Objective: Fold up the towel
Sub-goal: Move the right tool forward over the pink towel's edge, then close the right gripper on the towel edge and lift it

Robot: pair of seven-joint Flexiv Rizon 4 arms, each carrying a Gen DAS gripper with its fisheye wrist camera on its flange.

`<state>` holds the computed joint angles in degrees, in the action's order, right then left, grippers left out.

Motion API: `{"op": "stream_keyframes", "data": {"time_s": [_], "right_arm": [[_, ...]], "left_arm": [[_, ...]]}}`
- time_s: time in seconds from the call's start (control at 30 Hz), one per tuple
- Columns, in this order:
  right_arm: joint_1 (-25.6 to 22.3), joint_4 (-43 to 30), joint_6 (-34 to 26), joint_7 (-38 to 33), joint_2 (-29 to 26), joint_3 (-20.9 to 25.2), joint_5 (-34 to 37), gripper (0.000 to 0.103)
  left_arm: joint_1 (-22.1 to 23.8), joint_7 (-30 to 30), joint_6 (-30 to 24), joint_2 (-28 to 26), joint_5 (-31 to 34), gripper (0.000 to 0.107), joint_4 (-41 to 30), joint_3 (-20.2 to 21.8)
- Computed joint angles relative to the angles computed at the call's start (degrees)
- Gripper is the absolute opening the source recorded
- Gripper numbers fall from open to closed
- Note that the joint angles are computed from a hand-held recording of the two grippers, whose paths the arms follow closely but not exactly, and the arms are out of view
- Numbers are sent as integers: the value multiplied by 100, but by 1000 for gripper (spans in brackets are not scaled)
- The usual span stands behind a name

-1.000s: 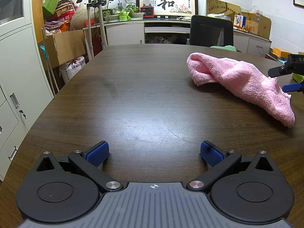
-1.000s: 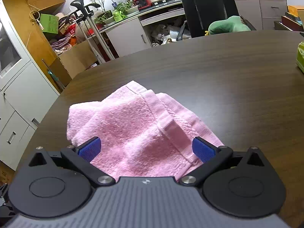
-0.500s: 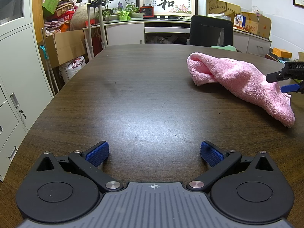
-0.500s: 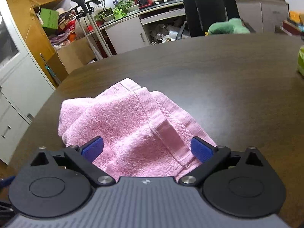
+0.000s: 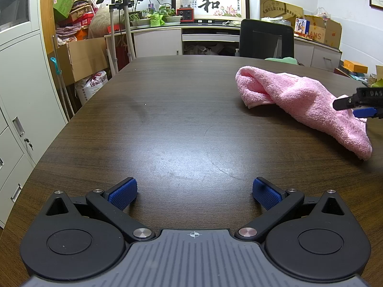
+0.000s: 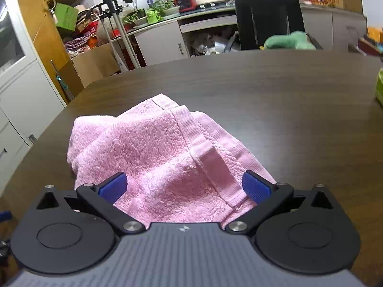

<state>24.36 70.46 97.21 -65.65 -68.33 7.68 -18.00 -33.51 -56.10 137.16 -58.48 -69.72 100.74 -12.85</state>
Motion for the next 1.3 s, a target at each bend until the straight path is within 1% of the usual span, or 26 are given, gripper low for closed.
{"op": "stream_keyframes", "data": {"time_s": [0.13,0.17,0.27,0.67,0.87,1.1,1.13,1.17,1.23,1.27,1.3], "right_arm": [[484,111,267,64,-8,-786,128,103],[617,122,211,75,2,-985,141,103],[866,95,44,113,-1,-1367,136,103],[868,-24,194,143,-128,-1407,162,103],[722,-68,135,9,-133,-1201,40,103],[710,-26,271,11,-128,-1167,123,102],[762,-15,289,64,-123,-1248,192,100],[808,-2,310,113,-117,-1319,253,95],[832,41,380,151,-91,-1358,312,75],[840,60,413,165,-79,-1370,338,69],[827,71,435,164,-74,-1350,340,53]], "left_arm": [[3,-1,2,1,2,103,3,-4],[3,0,2,1,2,103,3,-4],[4,-2,2,1,4,103,3,-4],[5,0,-1,2,4,103,3,-2],[5,0,-1,2,4,103,3,-2],[5,-3,-4,1,8,103,4,0],[5,-4,-5,1,8,103,4,0],[5,-4,-5,1,8,103,4,0],[5,-4,-5,1,8,103,4,1],[5,-4,-5,1,8,103,4,1],[5,-4,-5,1,8,103,4,1]]}}
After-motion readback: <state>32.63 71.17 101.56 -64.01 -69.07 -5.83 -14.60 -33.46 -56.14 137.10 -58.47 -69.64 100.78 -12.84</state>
